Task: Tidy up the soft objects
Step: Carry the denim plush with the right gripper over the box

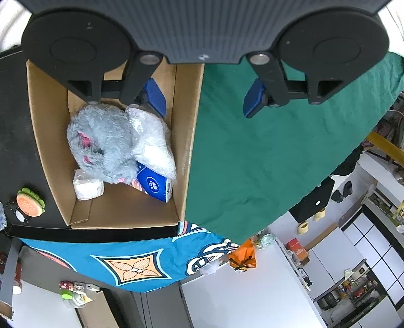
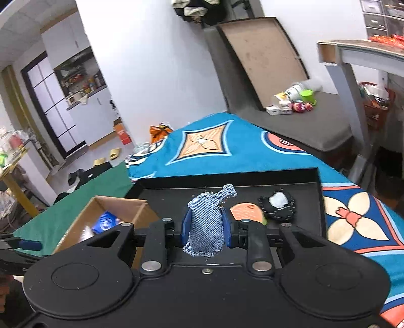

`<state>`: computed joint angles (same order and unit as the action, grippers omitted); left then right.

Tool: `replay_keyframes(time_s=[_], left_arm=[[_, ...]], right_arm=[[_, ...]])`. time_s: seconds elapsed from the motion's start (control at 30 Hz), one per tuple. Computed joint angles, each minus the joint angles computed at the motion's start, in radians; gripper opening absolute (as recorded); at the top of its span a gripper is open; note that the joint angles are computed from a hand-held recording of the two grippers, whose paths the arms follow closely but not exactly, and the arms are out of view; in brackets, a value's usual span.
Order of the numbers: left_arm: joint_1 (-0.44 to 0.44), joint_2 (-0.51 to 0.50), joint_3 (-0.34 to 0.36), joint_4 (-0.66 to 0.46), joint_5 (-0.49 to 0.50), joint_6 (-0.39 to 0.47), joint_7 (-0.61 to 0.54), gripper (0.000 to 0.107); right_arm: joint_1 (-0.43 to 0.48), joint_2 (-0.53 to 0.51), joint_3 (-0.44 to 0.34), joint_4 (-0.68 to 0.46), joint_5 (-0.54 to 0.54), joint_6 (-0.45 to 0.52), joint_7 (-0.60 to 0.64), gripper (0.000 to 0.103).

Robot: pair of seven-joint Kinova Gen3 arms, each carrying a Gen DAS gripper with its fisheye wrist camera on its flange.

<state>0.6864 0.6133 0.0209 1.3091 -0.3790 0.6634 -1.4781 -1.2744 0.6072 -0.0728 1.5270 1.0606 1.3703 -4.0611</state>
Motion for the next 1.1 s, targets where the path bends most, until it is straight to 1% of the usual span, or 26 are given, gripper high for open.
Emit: replay_keyframes(time_s=[0.1,0.13,0.23,0.3,0.4,0.57,0.83,0.93,1.1], left_arm=[[-0.015,-0.006,0.011,0.015,0.012,-0.019,-0.015,0.066],[-0.021,-0.008,0.015,0.020,0.018,-0.024,-0.021,0.063],[-0.041,-0.007,0.028,0.022,0.044,-0.026,-0.038,0.055],[-0.055,-0.007,0.037,0.031,0.064,-0.035,-0.050,0.052],[-0.068,-0.005,0.044,0.037,0.084,-0.042,-0.072,0.043],[-0.091,-0.005,0.062,0.042,0.120,-0.046,-0.115,0.030],[-0.132,-0.007,0.085,0.053,0.189,-0.051,-0.167,0.020],[-0.136,-0.002,0.085,0.049,0.198,-0.042,-0.184,0.013],[-0.147,-0.001,0.090,0.056,0.221,-0.053,-0.205,0.012]], right_arm=[[-0.001,0.005,0.001,-0.022,0.014,-0.004,0.029,0.026],[-0.001,0.006,0.003,-0.029,0.020,-0.008,0.038,0.026],[-0.002,0.007,0.008,-0.039,0.041,-0.025,0.054,0.026],[0.000,0.010,0.010,-0.049,0.059,-0.045,0.072,0.026],[0.002,0.016,0.017,-0.069,0.075,-0.070,0.100,0.026],[0.011,0.034,0.030,-0.114,0.079,-0.113,0.154,0.026],[0.022,0.071,0.065,-0.197,0.058,-0.190,0.244,0.026],[0.024,0.087,0.082,-0.230,0.053,-0.222,0.280,0.026],[0.037,0.128,0.101,-0.305,0.007,-0.279,0.381,0.026]])
